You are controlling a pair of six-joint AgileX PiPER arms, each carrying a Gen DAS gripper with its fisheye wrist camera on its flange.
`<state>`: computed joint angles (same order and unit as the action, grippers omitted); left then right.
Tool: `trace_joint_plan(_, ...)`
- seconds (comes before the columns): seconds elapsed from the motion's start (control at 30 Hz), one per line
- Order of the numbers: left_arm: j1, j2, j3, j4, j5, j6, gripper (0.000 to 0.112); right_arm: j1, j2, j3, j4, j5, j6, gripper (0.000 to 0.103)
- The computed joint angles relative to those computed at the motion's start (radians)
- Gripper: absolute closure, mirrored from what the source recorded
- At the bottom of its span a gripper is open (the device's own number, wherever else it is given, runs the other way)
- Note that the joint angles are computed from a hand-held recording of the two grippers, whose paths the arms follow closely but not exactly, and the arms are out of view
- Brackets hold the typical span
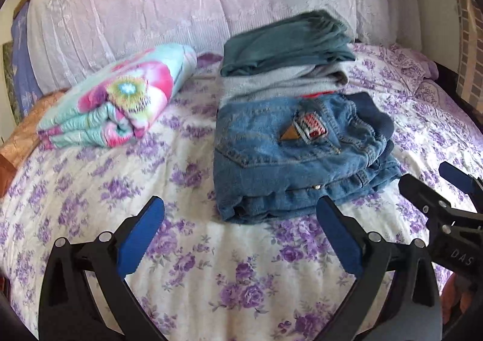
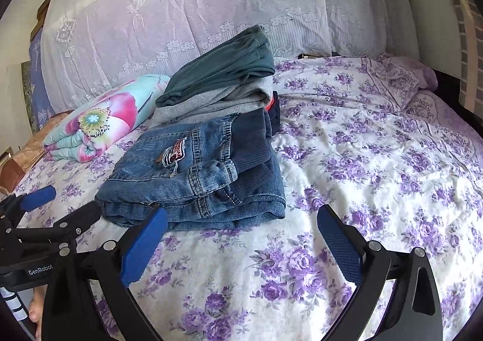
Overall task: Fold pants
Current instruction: 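Lower the jeans beside the clothes stack and open the right tool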
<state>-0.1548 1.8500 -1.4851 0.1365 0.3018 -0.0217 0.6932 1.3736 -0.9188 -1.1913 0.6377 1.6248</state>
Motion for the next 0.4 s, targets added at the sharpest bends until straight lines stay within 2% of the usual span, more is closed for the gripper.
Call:
trace_joint_plan(0.07, -0.007, -0.016, 0.027, 0.096, -0.036, -0.092, 0.014, 0.006, 0.003, -0.004, -0.002, 0.007, -0.004, 0.003)
trace_joint_plan(0.1, -0.005, -0.019, 0.03, 0.084, -0.04, -0.082, 0.014, 0.01, 0.005, -0.006, -0.004, 0.012, -0.005, 0.003)
trace_joint_plan(0.17, 0.0, -0.015, 0.017, 0.002, -0.025, -0.007, 0.014, 0.017, 0.003, -0.005, -0.015, 0.02, 0.001, 0.003)
trace_joint_plan(0.23, 0.001, -0.006, 0.0, 0.006, 0.0, -0.023, 0.014, 0.021, 0.002, -0.004, -0.022, 0.025, 0.005, 0.003)
trace_joint_plan(0.33, 0.015, 0.001, -0.012, -0.144, 0.021, 0.123, 0.014, 0.022, 0.003, -0.005, -0.021, 0.026, 0.004, 0.003)
trace_joint_plan(0.4, 0.019, 0.003, -0.013, -0.163, 0.023, 0.135, 0.014, 0.022, 0.002, -0.005, -0.022, 0.026, 0.005, 0.003)
